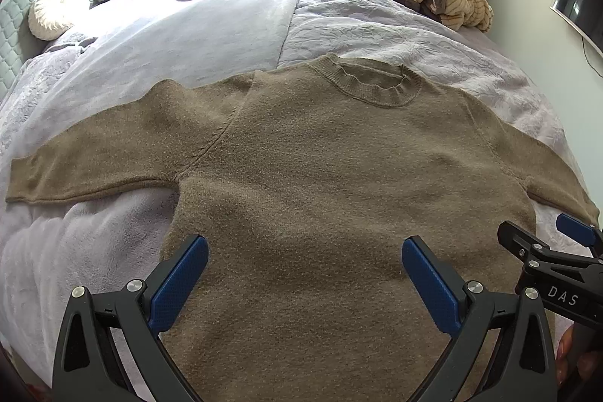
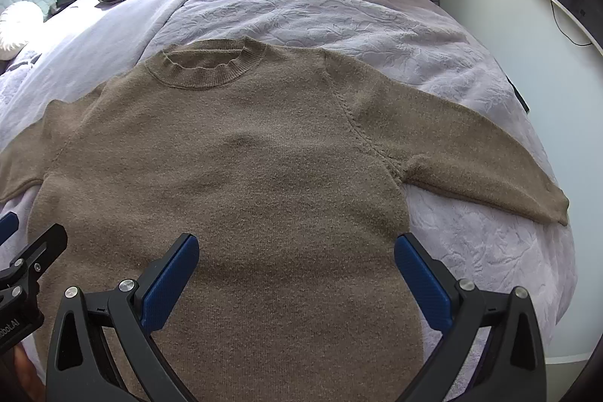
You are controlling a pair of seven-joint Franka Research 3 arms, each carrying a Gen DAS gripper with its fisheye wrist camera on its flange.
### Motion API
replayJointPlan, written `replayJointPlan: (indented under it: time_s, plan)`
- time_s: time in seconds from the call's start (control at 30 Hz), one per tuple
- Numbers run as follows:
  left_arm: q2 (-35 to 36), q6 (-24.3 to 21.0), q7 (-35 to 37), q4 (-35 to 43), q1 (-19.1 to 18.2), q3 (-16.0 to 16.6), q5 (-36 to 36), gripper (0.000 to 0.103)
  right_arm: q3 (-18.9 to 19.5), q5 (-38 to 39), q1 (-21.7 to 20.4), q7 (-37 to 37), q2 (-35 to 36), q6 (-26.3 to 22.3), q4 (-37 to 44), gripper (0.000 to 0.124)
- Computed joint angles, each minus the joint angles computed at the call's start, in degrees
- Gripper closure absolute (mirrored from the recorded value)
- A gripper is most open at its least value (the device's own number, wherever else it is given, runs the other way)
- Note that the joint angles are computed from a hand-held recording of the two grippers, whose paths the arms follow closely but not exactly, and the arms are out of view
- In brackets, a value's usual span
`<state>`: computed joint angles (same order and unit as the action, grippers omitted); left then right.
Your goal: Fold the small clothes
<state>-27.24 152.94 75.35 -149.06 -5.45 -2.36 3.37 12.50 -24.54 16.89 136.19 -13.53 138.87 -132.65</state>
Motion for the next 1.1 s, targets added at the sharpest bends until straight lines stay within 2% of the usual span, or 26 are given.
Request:
replayJointPlan:
  time_s: [0.8,1.0,1.1]
  plan:
    - [-0.1,0.4,2.9,-0.5,-0.7,1.9,-4.1,0.0,0.3,-0.5,1.1,0.8,1.1,-1.4,1.7,0.021]
    - [-0.1,1.2,6.2,-1.0,-0.9,4.3,-6.5,0.0,0.7,-1.0,2.2,1.3,2.3,-1.2,2.5,0.021]
    - [-0.4,2.7,10.2,-1.8,-1.6,7.3,-9.5,0.0,0.8,-0.2,3.4,1.1,3.2,-0.4,2.9,0.021]
